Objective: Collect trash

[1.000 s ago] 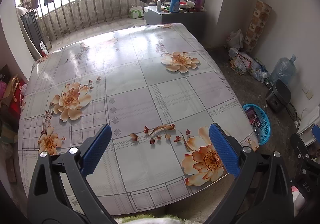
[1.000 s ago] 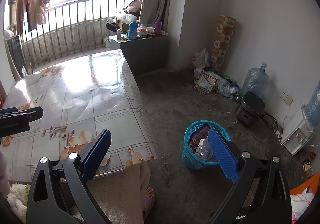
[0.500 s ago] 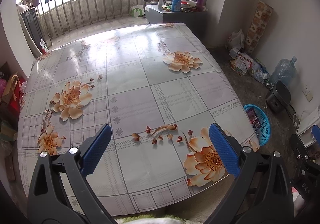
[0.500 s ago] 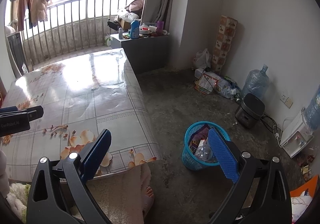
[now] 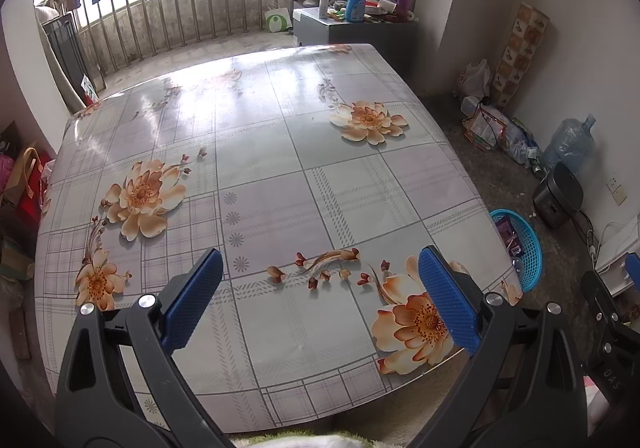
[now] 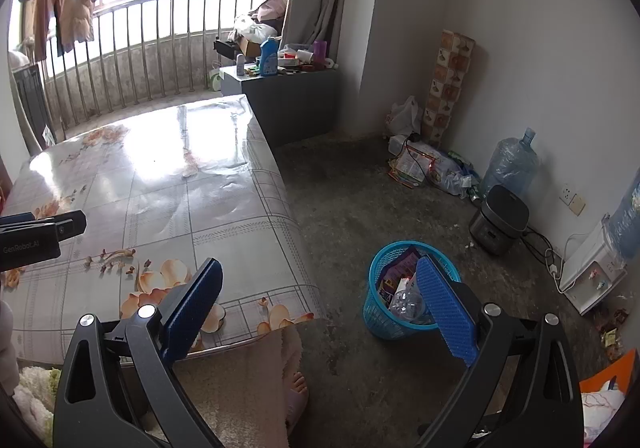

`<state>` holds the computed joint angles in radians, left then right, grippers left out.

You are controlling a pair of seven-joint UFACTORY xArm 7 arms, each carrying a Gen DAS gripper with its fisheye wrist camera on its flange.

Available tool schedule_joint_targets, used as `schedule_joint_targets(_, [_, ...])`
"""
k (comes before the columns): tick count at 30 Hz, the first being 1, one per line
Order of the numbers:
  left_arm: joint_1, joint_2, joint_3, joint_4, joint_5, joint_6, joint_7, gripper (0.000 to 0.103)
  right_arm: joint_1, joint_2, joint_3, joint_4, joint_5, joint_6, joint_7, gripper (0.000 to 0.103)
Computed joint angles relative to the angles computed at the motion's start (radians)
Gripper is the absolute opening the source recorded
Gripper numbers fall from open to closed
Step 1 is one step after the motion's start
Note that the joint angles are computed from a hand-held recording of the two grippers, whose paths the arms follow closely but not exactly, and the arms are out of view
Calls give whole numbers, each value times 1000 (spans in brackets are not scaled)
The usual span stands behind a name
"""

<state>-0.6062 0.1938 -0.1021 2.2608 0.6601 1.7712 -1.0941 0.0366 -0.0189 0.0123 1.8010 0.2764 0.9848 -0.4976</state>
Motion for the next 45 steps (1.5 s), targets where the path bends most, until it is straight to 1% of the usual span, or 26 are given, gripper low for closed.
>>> schedule_joint_targets(7, [1,-1,0,-3,0,-1,-2,94,-1,2,0,4,0,6,0,95])
schedule_joint_targets(12, [12,-19,-5,-36,-7,-11,-12,94,-2,2,0,2,6,5,-11,95])
schedule_joint_targets(25, [27,-33,-18,-60,-5,-20,-17,94,-3,12,1,11,8,5,-12,95])
schedule_joint_targets(39, [18,-22,-18,-40,4,-6,-19,94,0,19,6,22,-1,4,8,95])
schedule_joint_targets(45, [3,-6,-11,-12,16,11,-19,94,0,11,5,10,2,-1,12,95])
